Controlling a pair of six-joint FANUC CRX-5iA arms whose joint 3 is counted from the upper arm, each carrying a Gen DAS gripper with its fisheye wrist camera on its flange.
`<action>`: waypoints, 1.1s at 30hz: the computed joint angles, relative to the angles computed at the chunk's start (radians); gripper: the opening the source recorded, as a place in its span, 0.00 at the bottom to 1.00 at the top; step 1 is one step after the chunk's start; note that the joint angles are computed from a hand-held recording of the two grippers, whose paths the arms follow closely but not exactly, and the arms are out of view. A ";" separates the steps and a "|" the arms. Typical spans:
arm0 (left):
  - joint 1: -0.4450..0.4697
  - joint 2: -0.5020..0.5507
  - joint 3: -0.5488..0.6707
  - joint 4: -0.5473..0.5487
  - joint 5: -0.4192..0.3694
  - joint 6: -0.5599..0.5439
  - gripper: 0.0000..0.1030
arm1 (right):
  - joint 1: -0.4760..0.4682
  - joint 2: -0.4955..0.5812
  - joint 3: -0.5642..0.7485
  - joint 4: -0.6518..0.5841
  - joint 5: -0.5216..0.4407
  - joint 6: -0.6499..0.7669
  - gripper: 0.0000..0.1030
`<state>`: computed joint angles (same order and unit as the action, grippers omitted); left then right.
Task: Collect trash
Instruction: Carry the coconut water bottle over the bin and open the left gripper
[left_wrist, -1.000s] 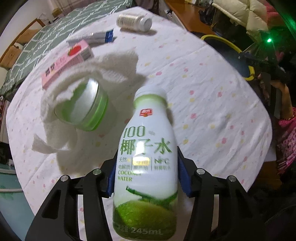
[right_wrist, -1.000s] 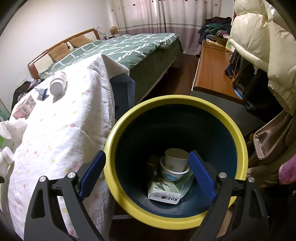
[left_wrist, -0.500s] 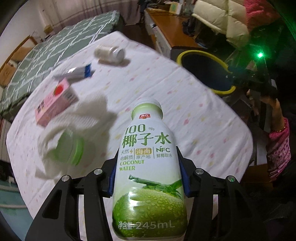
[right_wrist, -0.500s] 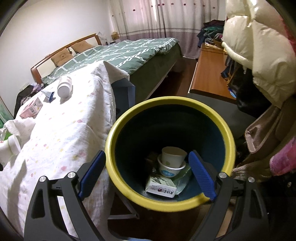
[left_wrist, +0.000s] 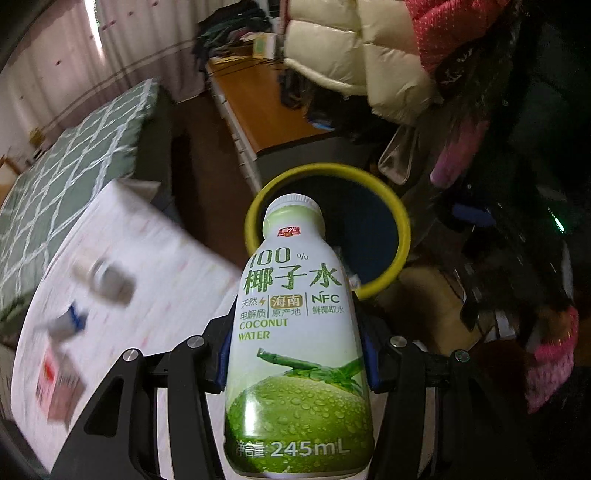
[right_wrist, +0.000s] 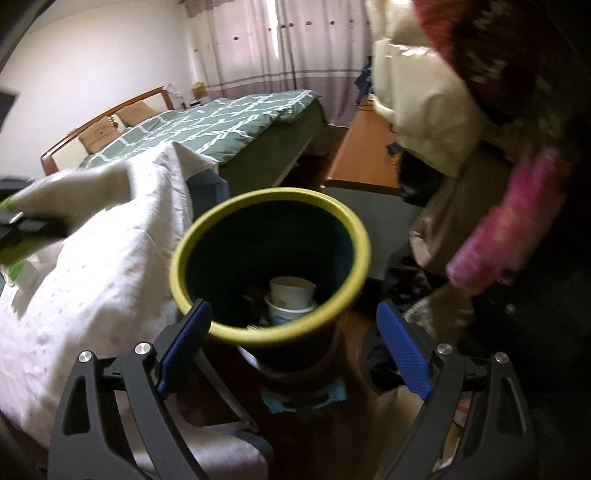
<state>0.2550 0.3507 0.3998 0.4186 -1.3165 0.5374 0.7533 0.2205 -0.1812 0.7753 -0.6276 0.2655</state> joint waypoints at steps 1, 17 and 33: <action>-0.020 0.023 0.023 -0.004 0.001 0.012 0.51 | 0.000 -0.014 -0.018 0.003 -0.006 -0.012 0.84; -0.163 0.169 0.122 -0.002 0.153 0.178 0.86 | -0.019 -0.078 -0.110 -0.026 -0.007 -0.092 0.84; 0.214 -0.323 -0.472 0.395 0.383 -0.027 0.95 | 0.028 -0.012 -0.014 -0.110 0.012 0.036 0.84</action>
<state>0.4694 0.0276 -0.0717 0.8131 -0.9333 0.5103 0.7813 0.2082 -0.1955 0.6653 -0.6158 0.3014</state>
